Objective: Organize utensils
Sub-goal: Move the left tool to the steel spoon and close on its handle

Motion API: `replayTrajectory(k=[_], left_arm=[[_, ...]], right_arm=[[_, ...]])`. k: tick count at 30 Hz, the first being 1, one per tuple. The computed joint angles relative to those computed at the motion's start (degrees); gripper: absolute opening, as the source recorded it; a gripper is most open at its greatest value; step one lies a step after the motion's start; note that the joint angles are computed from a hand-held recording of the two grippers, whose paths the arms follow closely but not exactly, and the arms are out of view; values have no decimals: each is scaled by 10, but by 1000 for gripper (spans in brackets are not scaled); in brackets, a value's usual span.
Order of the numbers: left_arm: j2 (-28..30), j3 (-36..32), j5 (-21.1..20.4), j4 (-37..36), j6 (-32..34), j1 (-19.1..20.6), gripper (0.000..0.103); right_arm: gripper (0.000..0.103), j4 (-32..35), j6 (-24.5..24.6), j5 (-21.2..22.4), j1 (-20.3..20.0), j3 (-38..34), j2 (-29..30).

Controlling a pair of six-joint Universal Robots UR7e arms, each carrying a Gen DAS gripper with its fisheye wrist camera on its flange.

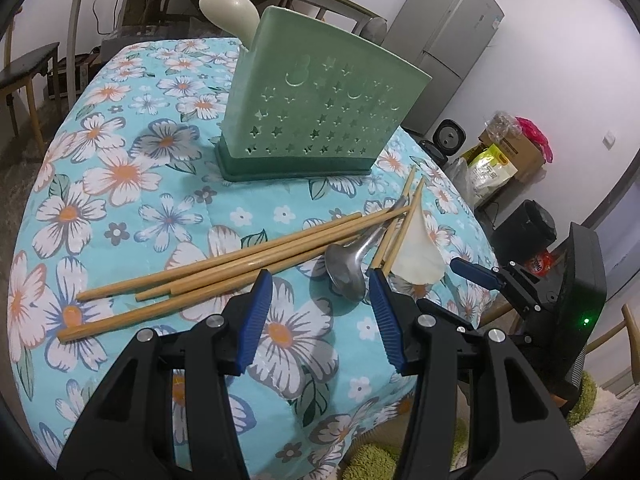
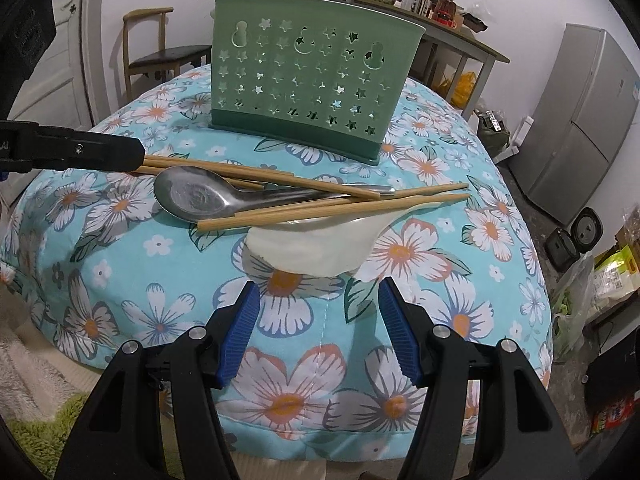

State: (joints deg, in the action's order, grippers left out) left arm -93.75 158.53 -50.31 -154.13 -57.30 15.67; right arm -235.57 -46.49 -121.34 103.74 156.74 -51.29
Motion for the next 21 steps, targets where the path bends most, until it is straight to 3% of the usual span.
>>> replayTrajectory(k=[21], left_arm=[[10,1,-4,-6,-3,3,47]], right_arm=[[60,-1,-1,4,-4,1,-1]])
